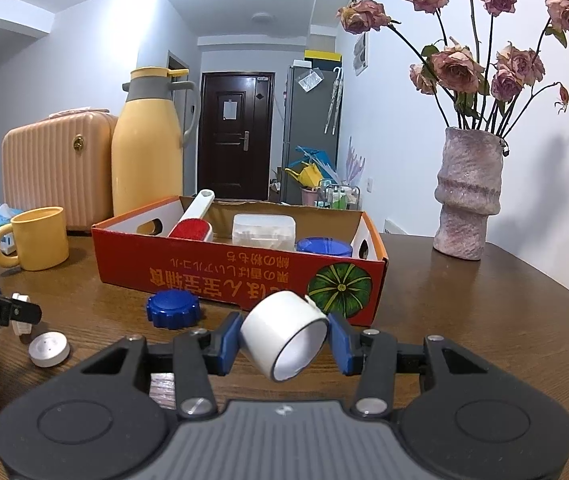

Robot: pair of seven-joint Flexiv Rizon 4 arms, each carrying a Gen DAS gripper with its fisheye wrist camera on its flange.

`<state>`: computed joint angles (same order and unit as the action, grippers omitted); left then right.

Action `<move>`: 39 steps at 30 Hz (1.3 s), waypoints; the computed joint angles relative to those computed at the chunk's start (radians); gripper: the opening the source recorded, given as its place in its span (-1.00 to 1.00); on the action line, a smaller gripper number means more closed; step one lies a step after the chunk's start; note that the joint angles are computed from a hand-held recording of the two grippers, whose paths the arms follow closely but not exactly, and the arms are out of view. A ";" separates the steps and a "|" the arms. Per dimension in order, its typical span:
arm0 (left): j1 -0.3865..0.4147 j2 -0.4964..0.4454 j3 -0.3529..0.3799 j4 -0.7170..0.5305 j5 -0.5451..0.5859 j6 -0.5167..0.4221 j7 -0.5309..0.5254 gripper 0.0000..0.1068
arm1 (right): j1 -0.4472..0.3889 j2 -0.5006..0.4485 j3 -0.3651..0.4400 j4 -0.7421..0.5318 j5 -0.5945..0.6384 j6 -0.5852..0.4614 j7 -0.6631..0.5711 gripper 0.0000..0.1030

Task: Organize rigid objects
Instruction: 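Grasp the white ridged cap with the left gripper while the right holds the tape, then carry the white cap and tape roll over the cardboard box with both grippers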

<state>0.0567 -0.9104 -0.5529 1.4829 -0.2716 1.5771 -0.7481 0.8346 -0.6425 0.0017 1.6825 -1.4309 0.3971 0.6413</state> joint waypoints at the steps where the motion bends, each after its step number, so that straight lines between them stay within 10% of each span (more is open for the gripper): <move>1: 0.013 -0.003 -0.018 -0.004 -0.002 -0.023 0.009 -0.04 | 0.000 -0.001 0.000 -0.001 0.001 0.000 -0.001 -0.11; 4: 0.045 -0.009 -0.064 0.003 -0.017 -0.058 0.046 -0.66 | 0.000 -0.001 0.000 0.000 0.000 0.001 0.000 -0.11; 7: 0.066 -0.013 -0.100 0.021 -0.028 -0.033 0.074 -0.74 | 0.000 -0.002 0.000 -0.001 0.001 0.001 -0.001 -0.11; 24: 0.167 -0.033 -0.241 0.112 0.083 0.118 0.049 -0.76 | 0.001 0.002 -0.002 0.004 -0.021 0.001 0.014 -0.11; 39: 0.251 0.004 -0.335 0.246 0.283 0.218 -0.185 -0.76 | 0.001 0.014 0.000 0.019 -0.108 0.009 0.077 -0.11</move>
